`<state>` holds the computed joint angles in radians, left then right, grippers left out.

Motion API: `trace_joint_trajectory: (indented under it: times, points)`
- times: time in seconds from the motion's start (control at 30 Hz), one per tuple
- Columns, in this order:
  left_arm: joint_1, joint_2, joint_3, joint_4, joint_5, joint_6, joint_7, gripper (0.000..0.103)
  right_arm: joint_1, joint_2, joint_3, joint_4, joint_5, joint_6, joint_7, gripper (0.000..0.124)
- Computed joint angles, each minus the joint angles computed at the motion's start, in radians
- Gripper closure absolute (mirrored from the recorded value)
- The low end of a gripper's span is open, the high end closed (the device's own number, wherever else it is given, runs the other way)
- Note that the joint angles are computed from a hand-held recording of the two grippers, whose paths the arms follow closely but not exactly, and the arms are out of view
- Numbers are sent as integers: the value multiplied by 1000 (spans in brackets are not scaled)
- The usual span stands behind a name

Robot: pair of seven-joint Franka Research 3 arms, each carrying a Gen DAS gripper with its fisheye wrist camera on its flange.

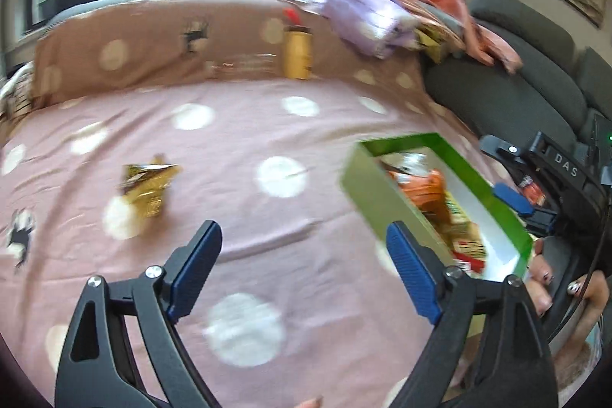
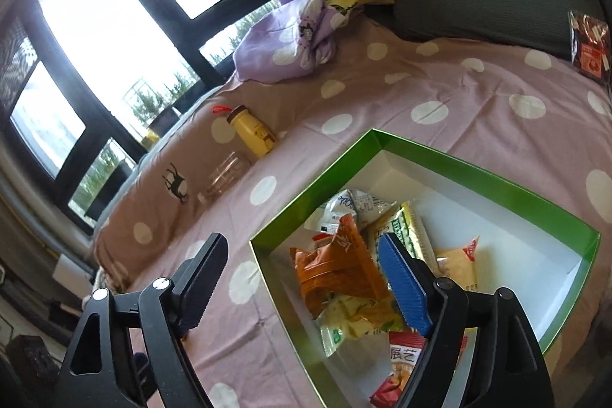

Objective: Organize snacks
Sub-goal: 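Move the right gripper back to the gold-wrapped snack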

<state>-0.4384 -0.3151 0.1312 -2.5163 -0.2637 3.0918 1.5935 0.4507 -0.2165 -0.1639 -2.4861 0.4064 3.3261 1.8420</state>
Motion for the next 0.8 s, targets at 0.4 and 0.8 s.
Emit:
trace_joint_trajectory:
  times: [0.4,0.8]
  points:
    - [209,-29,14,-83,53,8,-225,15,43,74,97,110,54,-117,-195,35]
    - [349,-6,-25,-51,114,-117,-339,16,44,388,179,586,276,-617,-467,35]
